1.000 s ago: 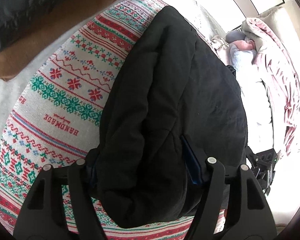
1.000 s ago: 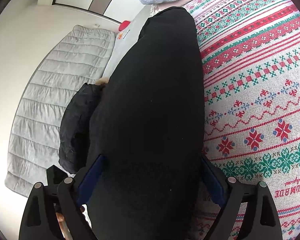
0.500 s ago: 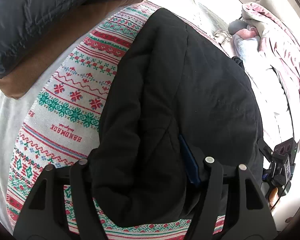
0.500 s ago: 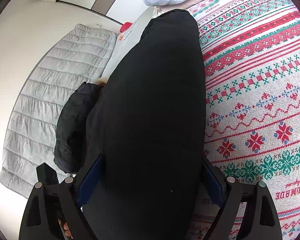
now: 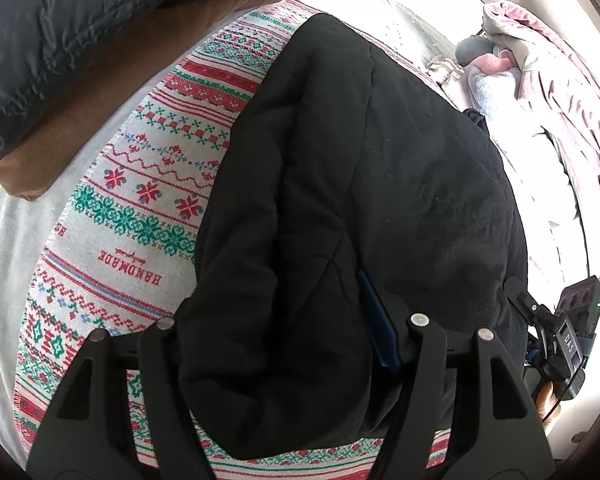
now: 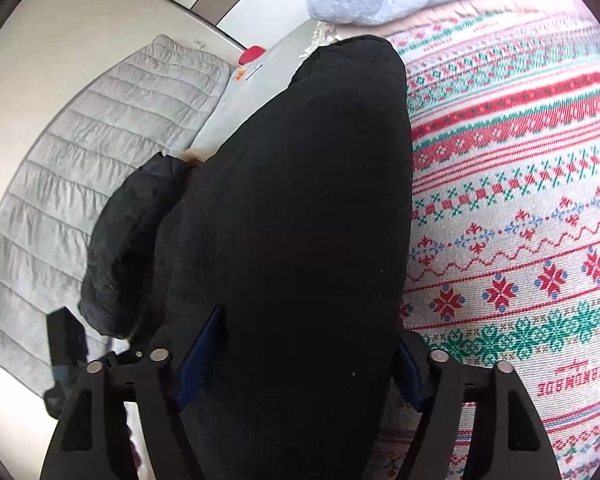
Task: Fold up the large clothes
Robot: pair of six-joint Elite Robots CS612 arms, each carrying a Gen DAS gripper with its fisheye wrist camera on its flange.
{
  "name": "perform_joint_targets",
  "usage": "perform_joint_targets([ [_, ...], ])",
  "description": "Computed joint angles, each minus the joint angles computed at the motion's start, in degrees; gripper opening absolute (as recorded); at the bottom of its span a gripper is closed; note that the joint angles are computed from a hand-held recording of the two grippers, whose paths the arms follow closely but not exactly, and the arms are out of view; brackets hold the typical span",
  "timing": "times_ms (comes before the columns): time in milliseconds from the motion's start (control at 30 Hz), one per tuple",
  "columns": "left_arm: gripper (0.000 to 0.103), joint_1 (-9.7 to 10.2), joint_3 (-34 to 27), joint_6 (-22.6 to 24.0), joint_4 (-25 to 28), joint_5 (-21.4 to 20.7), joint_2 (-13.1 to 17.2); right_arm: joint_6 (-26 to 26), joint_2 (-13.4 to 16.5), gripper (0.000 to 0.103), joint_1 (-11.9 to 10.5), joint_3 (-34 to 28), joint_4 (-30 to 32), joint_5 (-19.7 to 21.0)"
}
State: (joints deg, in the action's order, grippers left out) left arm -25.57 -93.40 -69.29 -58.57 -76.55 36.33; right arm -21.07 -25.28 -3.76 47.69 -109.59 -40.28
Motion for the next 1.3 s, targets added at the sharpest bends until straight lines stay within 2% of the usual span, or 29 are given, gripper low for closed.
perform_joint_targets([
  [300, 0.051, -0.46, -0.6, -0.6, 0.4, 1.8, 0.1, -3.2, -1.8, 0.057, 0.6, 2.8, -6.2, -2.0],
  [533, 0.046, -0.75, -1.4, -1.9, 0.1, 2.7, 0.3, -5.5, -4.0, 0.051, 0.9, 6.6, -13.0, -2.3],
  [733, 0.041, -1.99, -1.6, -0.8, 0.4, 6.3, -0.5, -7.0, -5.0, 0.049, 0.9, 8.2, -16.6, -1.9],
  [1033, 0.039, -4.43, -3.0, 5.6, -7.9, 7.6, -0.7, -12.5, -8.5, 0.045, -0.4, 12.6, -23.0, 3.1],
  [1167, 0.036, -5.32, -3.4, 8.8, -12.9, 7.1, -0.3, -12.7, -9.0, 0.044, -1.4, 13.1, -23.0, 4.5],
  [1300, 0.036, -5.87, -2.6, 10.4, -15.1, 6.8, -0.5, -10.6, -9.1, 0.043, -2.4, 13.4, -23.3, 5.1],
])
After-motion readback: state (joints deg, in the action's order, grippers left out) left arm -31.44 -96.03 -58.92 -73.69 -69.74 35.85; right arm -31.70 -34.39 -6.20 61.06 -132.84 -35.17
